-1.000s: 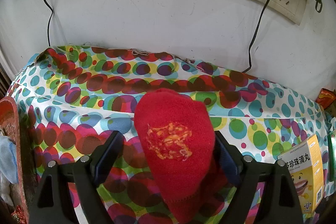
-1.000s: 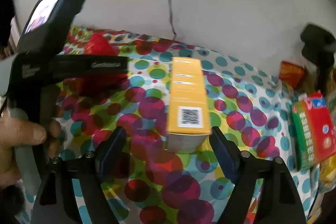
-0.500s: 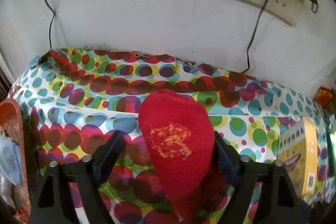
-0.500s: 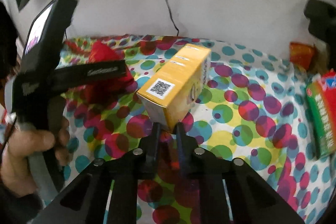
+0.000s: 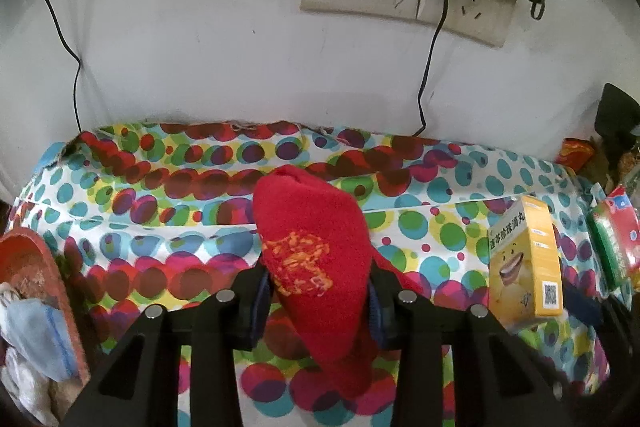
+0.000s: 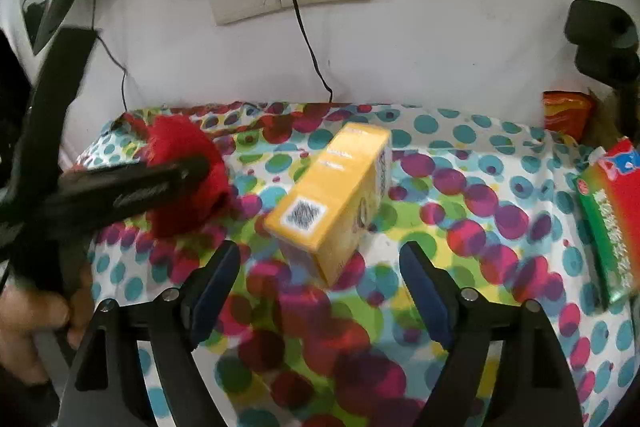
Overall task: Organize objects
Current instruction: 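Lift the red sock with the left tool while the right lifts the yellow box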
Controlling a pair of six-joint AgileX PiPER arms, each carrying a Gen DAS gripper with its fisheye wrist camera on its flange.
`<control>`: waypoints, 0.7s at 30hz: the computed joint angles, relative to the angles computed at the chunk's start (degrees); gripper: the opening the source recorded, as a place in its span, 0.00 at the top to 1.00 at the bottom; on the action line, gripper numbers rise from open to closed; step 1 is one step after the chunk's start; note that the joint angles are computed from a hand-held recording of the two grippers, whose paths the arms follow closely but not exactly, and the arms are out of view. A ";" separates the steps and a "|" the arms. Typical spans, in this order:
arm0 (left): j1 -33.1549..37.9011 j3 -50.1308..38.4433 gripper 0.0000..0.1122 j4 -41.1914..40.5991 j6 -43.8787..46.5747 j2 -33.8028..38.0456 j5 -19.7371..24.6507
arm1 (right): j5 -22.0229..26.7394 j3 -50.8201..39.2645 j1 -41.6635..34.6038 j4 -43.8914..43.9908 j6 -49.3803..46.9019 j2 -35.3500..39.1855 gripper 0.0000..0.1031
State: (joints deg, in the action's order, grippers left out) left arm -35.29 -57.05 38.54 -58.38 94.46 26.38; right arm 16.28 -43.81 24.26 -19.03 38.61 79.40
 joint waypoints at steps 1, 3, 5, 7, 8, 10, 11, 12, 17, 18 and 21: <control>0.21 0.47 0.65 -0.04 0.67 -0.42 -0.41 | 0.87 -1.70 -0.34 1.57 -1.22 1.27 0.22; -0.06 1.38 0.65 -1.12 1.88 -1.74 -0.35 | 1.23 -3.49 -0.15 -2.00 3.21 3.40 0.22; 0.33 2.27 0.66 -3.51 4.27 -3.09 -0.59 | 3.87 -5.76 1.47 -10.21 12.43 5.68 0.25; 1.39 2.86 0.66 -6.56 7.63 -3.80 -1.88 | 5.55 -7.03 1.85 -9.90 12.68 6.66 0.55; 1.54 3.28 0.66 -6.63 8.05 -4.19 -2.31 | 5.34 -7.25 1.44 -7.33 10.30 7.12 0.61; 1.44 3.75 0.66 -6.28 8.38 -5.03 -2.32 | 5.33 -7.47 0.99 -4.45 7.19 7.91 0.72; 1.64 3.93 0.66 -7.23 9.56 -5.37 -2.54 | 4.84 -6.71 1.14 -5.78 8.42 7.47 0.72; 1.89 3.84 0.66 -8.93 11.36 -5.56 -2.47 | 4.45 -5.84 1.26 -7.00 9.61 6.77 0.72; 1.78 3.71 0.66 -11.64 14.23 -6.82 -1.49 | 3.75 -2.32 1.07 -10.49 13.69 3.39 0.72; 1.67 3.58 0.66 -12.06 14.78 -7.02 -1.17 | 3.75 -1.73 0.93 -9.78 13.05 2.73 0.72; 0.82 3.17 0.66 -11.39 14.56 -7.98 0.60 | 4.22 0.61 1.34 -11.40 15.82 0.23 0.72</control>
